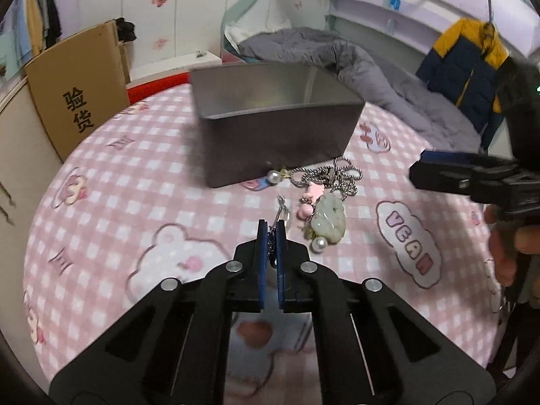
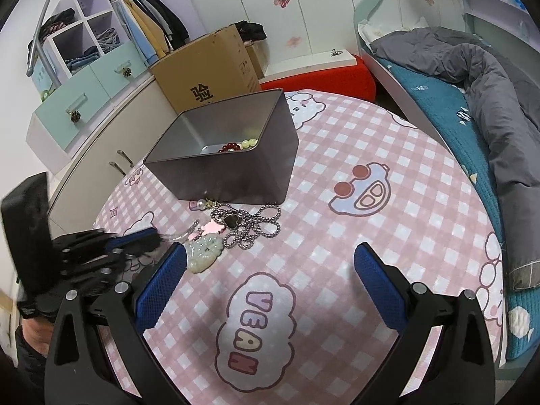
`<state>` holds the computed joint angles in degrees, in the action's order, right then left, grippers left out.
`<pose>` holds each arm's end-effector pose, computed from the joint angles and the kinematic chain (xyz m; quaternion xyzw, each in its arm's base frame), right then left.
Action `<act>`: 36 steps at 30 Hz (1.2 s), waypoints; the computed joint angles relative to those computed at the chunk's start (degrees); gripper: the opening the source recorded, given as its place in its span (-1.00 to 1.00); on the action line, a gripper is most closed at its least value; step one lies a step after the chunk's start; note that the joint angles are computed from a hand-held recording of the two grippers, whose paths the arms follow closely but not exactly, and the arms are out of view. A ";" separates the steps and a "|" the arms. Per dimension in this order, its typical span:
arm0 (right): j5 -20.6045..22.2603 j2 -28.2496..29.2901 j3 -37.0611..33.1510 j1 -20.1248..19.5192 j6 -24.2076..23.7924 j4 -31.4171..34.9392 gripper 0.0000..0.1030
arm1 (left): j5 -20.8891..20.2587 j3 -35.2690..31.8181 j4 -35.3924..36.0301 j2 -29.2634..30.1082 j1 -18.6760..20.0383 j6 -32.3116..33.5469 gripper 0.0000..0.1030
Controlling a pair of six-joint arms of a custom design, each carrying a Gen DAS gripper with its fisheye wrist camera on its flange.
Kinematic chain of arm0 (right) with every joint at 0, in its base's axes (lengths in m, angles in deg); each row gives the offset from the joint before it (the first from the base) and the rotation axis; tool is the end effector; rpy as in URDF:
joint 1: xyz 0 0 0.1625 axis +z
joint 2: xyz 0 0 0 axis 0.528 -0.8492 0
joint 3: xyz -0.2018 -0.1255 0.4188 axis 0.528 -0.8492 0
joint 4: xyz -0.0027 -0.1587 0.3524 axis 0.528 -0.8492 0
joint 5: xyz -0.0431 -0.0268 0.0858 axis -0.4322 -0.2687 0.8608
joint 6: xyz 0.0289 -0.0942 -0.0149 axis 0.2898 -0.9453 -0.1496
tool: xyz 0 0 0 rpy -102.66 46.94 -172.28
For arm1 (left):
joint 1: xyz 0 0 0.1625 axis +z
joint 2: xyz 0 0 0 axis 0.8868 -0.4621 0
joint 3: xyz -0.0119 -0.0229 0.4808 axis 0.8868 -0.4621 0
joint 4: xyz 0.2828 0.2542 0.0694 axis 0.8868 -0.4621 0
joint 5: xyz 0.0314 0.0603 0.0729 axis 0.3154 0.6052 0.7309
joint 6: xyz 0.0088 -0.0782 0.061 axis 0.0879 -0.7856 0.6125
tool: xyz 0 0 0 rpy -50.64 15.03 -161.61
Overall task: Organize jewelry
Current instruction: 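Grasp the jade pendant with the right tool and lift it toward the tin box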
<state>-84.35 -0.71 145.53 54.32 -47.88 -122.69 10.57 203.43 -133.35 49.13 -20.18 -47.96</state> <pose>0.0799 -0.5100 0.2292 0.1802 -0.9260 0.2773 0.1822 -0.2673 -0.5040 0.0434 0.2965 0.8951 -0.2441 0.2266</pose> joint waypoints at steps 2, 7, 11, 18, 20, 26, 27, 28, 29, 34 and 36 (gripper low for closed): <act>-0.22 0.24 -0.10 0.31 -0.04 0.17 0.86 | 1.28 1.90 -1.37 -1.48 -0.72 -0.82 -0.92; 0.46 1.31 -0.22 1.57 -1.48 1.21 0.86 | 3.72 4.67 -3.26 -3.91 -1.61 -2.31 -0.92; 1.77 2.37 -0.25 2.64 -4.20 2.66 0.81 | 4.48 5.94 -4.08 -4.90 -1.53 -3.46 -0.92; -1.77 6.83 -1.58 4.27 -3.85 3.12 0.16 | 4.45 7.65 -5.41 -5.74 -1.47 -5.02 -0.92; -3.45 8.83 -1.48 4.81 -4.00 -0.02 0.15 | 4.37 7.71 -5.64 -5.68 -1.44 -5.13 -0.92; -9.19 14.17 -1.22 7.22 -9.60 -11.60 -0.38 | 3.92 7.92 -6.24 -5.50 -1.61 -5.18 -0.92; -7.11 13.10 -1.09 6.48 -8.77 -9.60 -0.40 | 3.91 7.95 -6.26 -5.52 -1.64 -5.19 -0.92; -6.09 12.48 -1.02 5.93 -8.13 -8.64 -0.45 | 3.89 7.99 -6.35 -5.49 -1.66 -5.19 -0.92; -5.66 12.21 -0.91 5.60 -8.07 -8.45 -0.50 | 3.90 8.00 -6.37 -5.49 -1.67 -5.20 -0.92; -3.75 10.92 -0.09 4.89 -7.24 -7.05 -0.52 | 3.89 7.97 -6.32 -5.53 -1.64 -5.18 -0.92; -1.94 9.92 0.62 4.19 -7.08 -6.03 -0.54 | 3.82 7.99 -6.26 -5.61 -1.67 -5.17 -0.92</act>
<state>-86.29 9.21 146.14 58.51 -54.96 -128.73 14.40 211.42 -139.61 43.53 -21.85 -53.13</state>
